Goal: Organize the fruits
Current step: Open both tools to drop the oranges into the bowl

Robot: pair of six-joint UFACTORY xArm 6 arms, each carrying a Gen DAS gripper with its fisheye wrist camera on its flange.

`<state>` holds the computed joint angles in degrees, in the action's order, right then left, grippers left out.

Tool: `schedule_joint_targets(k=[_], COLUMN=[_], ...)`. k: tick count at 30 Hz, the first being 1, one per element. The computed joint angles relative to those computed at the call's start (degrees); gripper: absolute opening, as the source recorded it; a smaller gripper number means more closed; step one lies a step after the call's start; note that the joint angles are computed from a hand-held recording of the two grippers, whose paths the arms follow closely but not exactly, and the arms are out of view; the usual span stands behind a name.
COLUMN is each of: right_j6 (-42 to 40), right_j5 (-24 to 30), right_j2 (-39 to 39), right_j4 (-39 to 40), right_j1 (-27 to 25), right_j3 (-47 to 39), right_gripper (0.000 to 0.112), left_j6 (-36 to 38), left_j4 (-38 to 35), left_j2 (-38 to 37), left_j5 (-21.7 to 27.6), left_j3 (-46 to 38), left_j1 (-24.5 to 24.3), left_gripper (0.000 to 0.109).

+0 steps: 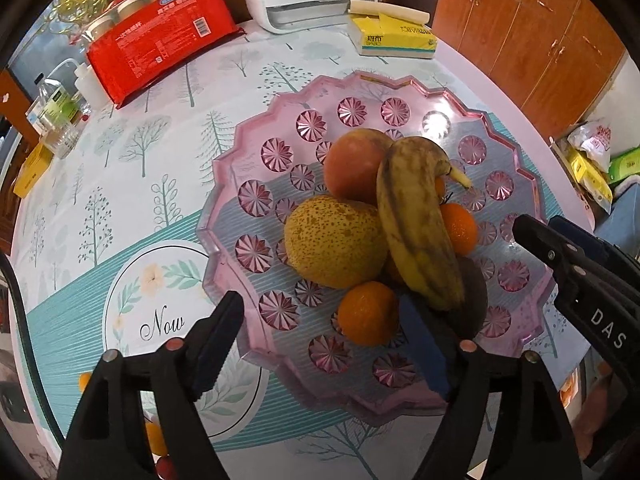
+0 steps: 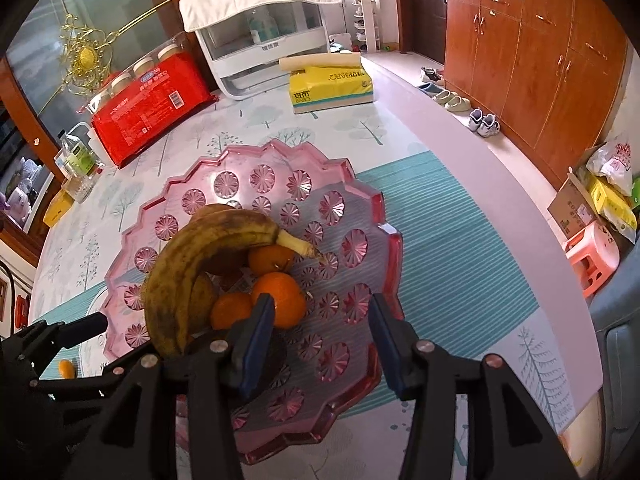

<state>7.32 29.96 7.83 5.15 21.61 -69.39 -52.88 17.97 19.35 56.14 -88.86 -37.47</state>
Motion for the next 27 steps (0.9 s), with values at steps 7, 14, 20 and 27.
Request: schedule_joint_targets(k=[7,14,20,27], right_j6=[0.57,1.91,4.74,11.00], right_j5=[-0.48,-0.77,-0.98,-0.93], right_j2=[-1.05,-2.41,-3.69,-5.45], right_j4=[-0.68,-2.01,-4.18,-9.21], right_j1=[0.73,1.55,2.40,3.81], right_j3=[0.97,2.40,3.64,4.73], right_gripper=[0.049,0.049,0.049,0.049], left_j6=[-1.48,-3.62,-3.87,-3.86], left_j4=[0.91,1.95,2.21,2.78], left_j2=[-2.25,-5.59,-8.78,-13.86], left_j5=[-0.56,-1.31,-2.46,-4.98], left_j3=[2.54,6.41,9.87,15.14], left_j1=[-0.40,-0.71,-0.56,0.11], left_gripper=[0.081,0.081,0.081,0.081])
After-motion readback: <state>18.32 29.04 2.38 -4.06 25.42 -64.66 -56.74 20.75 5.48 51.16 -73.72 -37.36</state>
